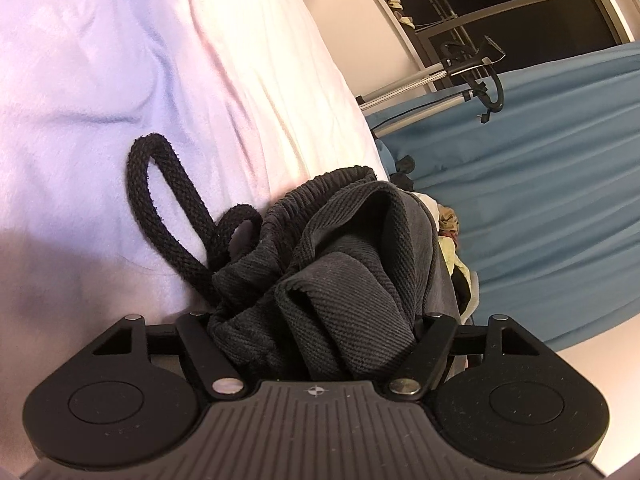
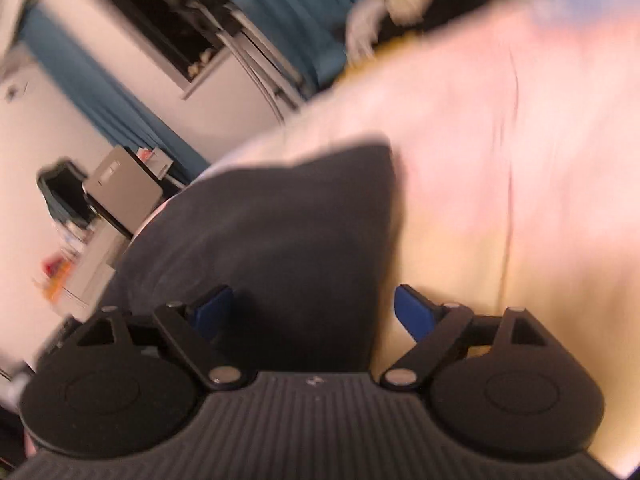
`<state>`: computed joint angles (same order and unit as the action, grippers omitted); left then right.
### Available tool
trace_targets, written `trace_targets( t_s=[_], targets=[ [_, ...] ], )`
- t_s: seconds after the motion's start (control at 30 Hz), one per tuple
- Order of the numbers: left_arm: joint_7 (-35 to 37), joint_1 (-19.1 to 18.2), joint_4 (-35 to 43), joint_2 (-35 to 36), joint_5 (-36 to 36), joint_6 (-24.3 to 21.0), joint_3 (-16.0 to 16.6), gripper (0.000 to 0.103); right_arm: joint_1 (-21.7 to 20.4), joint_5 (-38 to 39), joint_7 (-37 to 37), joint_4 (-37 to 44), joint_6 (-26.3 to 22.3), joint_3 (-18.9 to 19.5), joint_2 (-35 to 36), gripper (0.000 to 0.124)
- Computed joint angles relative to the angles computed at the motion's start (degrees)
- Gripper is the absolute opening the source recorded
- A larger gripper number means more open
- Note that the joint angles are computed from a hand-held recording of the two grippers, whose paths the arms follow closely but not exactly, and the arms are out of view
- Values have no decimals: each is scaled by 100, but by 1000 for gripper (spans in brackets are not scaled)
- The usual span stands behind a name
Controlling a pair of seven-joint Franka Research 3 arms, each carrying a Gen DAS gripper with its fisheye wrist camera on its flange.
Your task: Fold clothes
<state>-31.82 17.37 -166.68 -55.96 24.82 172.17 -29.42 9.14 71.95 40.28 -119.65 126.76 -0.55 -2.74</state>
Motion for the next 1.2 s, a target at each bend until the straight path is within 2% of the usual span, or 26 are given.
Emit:
trace_targets(
  t_s=[0.03,0.07,0.13,0.2,0.27,0.33,0.47,0.53,0.63,0.73,0.77,0.87,0.93,0.97,1.0,1.03,1.1,1.17,1.2],
  targets=[
    [-4,9,-7,-4,7,12,-7,76,-15,183,74,10,-230,-30,80,88],
    [1,28,9,4,20,5,-26,76,-12,309,22,-16,-229,-14,87,86],
    [45,10,30,-19,59,-71,-44,74,25,353,-317,-86,-28,43,2,68],
    [284,-94,142,-3,186,-312,9,67,60,331,-384,-181,206,63,-154,43],
    [588,-269,354,27,335,-719,80,61,138,379,-638,-417,522,86,-490,35],
    [960,-536,579,40,514,-1155,181,58,245,471,-896,-612,766,67,-815,31],
    [1101,-794,882,-59,749,-1442,208,56,350,558,-1145,-753,739,-172,-1391,29],
    [1150,-824,1202,20,887,-1569,112,56,325,555,-1190,-651,564,-369,-1509,29],
    [982,-589,1892,388,1159,-1592,-239,56,192,551,-1222,-464,262,-676,-1644,29],
    [853,-242,2842,1226,1537,-1418,-591,57,-107,419,-1101,-54,-78,-1039,-1564,30],
    [638,-212,3220,1650,1887,-1375,-659,57,-224,395,-1006,149,-186,-1151,-1450,30],
    [-154,-514,4398,3151,3414,-1458,-658,57,-626,433,-952,749,-360,-1400,-1018,30],
    [-531,-449,5187,4151,4319,-1458,-965,57,-949,455,-905,1075,-456,-1531,-738,30],
    [-627,-346,5581,4652,4694,-1501,-1218,57,-1099,495,-862,1253,-498,-1584,-542,30],
    [-662,-118,5959,5152,5034,-1561,-1616,57,-1246,529,-808,1437,-539,-1625,-331,31],
    [-691,-90,6260,5649,5339,-1677,-1852,57,-1394,545,-777,1616,-555,-1657,-109,31],
    [-571,-326,6870,6650,5857,-1891,-2041,57,-1655,531,-750,1861,-522,-1656,280,31],
    [-513,77,7150,7608,6473,-2095,-2845,57,-1882,486,-704,2007,-431,-1609,649,31],
    [-495,171,7229,8066,6760,-2149,-3109,57,-1979,431,-665,2049,-369,-1573,831,31]
  ],
)
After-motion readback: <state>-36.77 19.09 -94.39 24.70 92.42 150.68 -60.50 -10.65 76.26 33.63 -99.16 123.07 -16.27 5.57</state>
